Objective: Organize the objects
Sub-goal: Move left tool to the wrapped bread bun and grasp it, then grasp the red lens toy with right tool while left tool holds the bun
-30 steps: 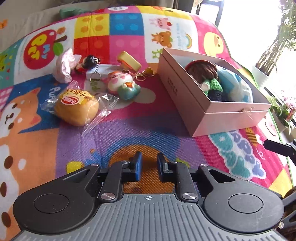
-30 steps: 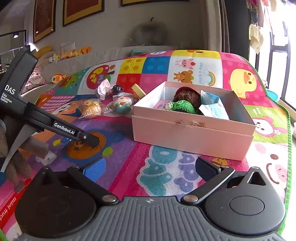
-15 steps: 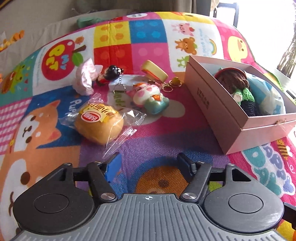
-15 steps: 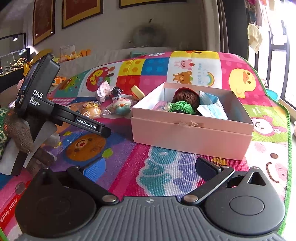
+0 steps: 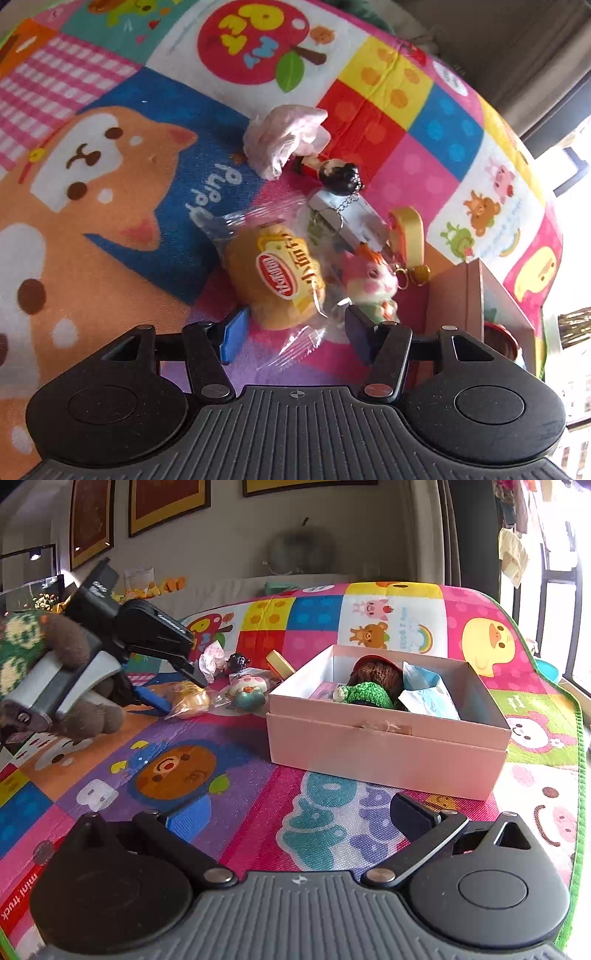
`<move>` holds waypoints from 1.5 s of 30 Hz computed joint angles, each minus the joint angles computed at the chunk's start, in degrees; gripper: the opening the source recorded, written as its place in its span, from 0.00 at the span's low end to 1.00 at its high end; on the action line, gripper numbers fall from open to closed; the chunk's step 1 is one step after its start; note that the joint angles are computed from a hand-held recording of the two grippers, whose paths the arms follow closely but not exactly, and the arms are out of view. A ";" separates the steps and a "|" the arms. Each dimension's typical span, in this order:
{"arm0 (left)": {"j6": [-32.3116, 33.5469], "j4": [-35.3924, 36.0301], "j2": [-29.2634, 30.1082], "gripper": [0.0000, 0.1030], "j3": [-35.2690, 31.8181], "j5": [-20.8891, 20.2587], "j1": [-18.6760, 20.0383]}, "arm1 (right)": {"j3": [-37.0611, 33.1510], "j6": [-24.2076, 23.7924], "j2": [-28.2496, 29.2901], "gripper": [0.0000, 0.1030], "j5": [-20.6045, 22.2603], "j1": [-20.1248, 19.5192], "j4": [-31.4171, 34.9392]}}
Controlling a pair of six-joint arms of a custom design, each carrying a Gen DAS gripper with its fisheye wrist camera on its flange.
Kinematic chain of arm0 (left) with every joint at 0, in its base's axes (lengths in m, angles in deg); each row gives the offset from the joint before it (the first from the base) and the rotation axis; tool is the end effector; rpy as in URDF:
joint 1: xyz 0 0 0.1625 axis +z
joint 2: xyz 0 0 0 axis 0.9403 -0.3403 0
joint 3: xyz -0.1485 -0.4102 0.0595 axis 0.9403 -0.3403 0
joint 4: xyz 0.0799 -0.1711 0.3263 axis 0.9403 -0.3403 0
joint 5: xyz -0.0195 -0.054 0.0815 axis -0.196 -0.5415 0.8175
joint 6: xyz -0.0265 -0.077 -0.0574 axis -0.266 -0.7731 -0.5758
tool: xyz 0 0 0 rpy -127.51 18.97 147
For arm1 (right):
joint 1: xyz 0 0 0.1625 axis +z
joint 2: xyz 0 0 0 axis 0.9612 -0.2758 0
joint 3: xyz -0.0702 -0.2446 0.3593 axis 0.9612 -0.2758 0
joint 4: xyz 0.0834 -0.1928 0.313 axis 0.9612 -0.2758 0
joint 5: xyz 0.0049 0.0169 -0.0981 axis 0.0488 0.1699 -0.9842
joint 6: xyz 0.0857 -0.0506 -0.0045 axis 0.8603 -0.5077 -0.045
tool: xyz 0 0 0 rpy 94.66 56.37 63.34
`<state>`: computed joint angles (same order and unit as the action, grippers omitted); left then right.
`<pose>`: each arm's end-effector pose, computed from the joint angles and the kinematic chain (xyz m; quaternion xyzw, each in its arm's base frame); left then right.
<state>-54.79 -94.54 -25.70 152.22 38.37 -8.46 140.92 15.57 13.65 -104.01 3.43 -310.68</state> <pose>-0.1464 -0.6844 0.0711 -0.0947 0.9211 -0.3262 0.1901 0.0317 -0.4766 0.1260 0.2916 -0.8337 0.4021 0.2412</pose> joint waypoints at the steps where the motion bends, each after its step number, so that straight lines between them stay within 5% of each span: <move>1: 1.42 0.22 1.45 0.62 -1.90 1.31 0.03 | 0.04 -0.05 0.01 1.00 0.05 -0.02 -0.06; 9: 9.62 -0.23 8.23 0.64 -12.08 10.71 0.03 | -0.10 -0.24 -0.37 1.00 -0.09 0.04 1.42; 14: 17.65 -1.50 9.80 0.60 -13.17 12.83 -0.26 | -0.61 0.77 -0.87 1.00 -1.19 0.27 3.33; 18: 21.43 -7.97 7.33 0.44 -5.46 10.01 -0.89 | -0.91 1.49 -1.02 1.00 -1.89 0.42 4.22; 26: 29.22 -28.54 -0.58 0.40 21.03 2.49 -4.10 | -2.64 2.88 -1.46 1.00 -5.95 1.83 8.30; 31: 33.09 -37.68 -2.13 0.38 26.98 -2.54 -3.00 | -4.11 0.75 -2.03 1.00 -10.92 4.89 11.99; 34: 34.24 -40.62 -1.82 0.37 26.45 -7.21 -0.77 | -5.81 0.74 -7.47 1.00 -8.86 8.70 22.12; 38: 36.30 -45.54 -0.63 0.36 26.90 -10.58 0.76 | -18.10 9.05 -10.44 1.00 -11.03 16.03 42.17; 45: 32.60 -51.70 -0.94 0.36 28.85 -14.36 2.80 | -53.07 23.33 6.65 1.00 -21.78 22.59 73.03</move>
